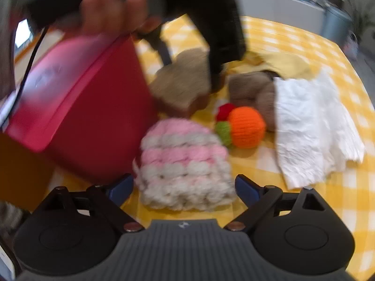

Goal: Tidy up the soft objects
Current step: 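Grasp the brown sponge bear with the left tool while the right tool grasps the pink-and-white knit hat, then lift the sponge bear with the left tool while the right tool lifts the knit hat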

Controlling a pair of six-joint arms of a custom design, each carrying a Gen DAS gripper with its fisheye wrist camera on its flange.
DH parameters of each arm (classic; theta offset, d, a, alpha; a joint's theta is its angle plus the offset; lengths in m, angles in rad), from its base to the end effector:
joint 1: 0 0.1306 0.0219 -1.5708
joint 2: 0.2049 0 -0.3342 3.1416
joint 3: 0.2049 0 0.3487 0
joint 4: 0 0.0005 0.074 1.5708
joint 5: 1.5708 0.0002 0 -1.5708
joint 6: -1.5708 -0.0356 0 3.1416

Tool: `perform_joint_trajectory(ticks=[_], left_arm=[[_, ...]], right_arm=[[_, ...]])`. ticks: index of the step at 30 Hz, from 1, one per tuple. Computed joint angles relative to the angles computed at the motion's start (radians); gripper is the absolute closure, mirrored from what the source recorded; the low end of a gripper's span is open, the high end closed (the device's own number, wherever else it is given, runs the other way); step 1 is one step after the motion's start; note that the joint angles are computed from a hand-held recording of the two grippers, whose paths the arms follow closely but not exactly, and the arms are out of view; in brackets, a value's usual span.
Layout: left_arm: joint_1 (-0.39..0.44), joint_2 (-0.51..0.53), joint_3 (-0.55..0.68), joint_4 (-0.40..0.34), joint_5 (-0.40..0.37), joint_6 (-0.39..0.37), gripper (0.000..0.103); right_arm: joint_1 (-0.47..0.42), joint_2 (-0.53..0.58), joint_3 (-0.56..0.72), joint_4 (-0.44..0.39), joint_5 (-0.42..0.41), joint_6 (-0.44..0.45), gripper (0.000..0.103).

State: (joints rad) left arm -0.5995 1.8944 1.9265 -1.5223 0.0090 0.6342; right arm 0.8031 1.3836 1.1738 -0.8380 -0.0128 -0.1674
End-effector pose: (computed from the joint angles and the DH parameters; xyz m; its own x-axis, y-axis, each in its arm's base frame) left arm 0.4516 -0.3096 0.3211 -0.9976 -0.0359 -0.0595 -0.0326 0.9980 -0.0549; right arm 0.2941 0.3046 0.2971 -0.7139 -0.4997 -0.4906 -0.6135 0.7841 0.0941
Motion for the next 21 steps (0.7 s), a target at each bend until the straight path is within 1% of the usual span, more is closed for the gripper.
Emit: perform_joint_trajectory(ticks=[1,2,3,5,6,8,10,13,14,16,18,21], left_arm=[[-0.002,-0.003,-0.003,0.004,-0.007,-0.002,0.028],[-0.006,-0.006,-0.006,0.003,-0.019,-0.001,0.028],[-0.011,-0.007,-0.004,-0.003,-0.035,0.001,0.028],[-0.019,-0.005,0.001,-0.008,-0.056,-0.005,0.028],[-0.023,-0.006,0.0,-0.009,-0.065,-0.013,0.028],[-0.029,-0.004,0.002,-0.008,-0.077,-0.031,0.028],[-0.037,0.0,0.011,-0.011,-0.087,-0.043,0.028],[-0.05,-0.002,0.014,-0.014,-0.098,-0.054,0.028],[-0.051,-0.012,0.002,-0.002,-0.094,-0.048,0.028],[-0.051,-0.054,-0.054,0.059,-0.088,-0.056,0.028],[-0.053,-0.091,-0.093,0.104,-0.087,-0.071,0.028],[-0.069,-0.14,-0.141,0.173,-0.129,-0.068,0.028]], right_arm=[[0.014,0.013,0.011,-0.014,0.027,0.015,0.013],[0.027,0.026,0.021,-0.028,0.057,0.031,0.021],[0.035,0.033,0.026,-0.035,0.078,0.043,0.023],[0.034,0.009,0.003,0.001,0.073,0.046,0.041],[0.032,-0.01,-0.013,0.022,0.073,0.043,0.044],[0.018,-0.049,-0.039,0.055,0.051,0.036,0.059],[0.003,-0.081,-0.061,0.08,0.024,0.039,0.065],[-0.024,-0.106,-0.08,0.1,-0.014,0.013,0.069],[-0.031,-0.116,-0.087,0.105,-0.023,0.005,0.069],[-0.046,-0.142,-0.106,0.125,-0.039,-0.013,0.069],[-0.051,-0.186,-0.138,0.154,-0.058,-0.028,0.07],[-0.071,-0.228,-0.171,0.205,-0.105,-0.044,0.07]])
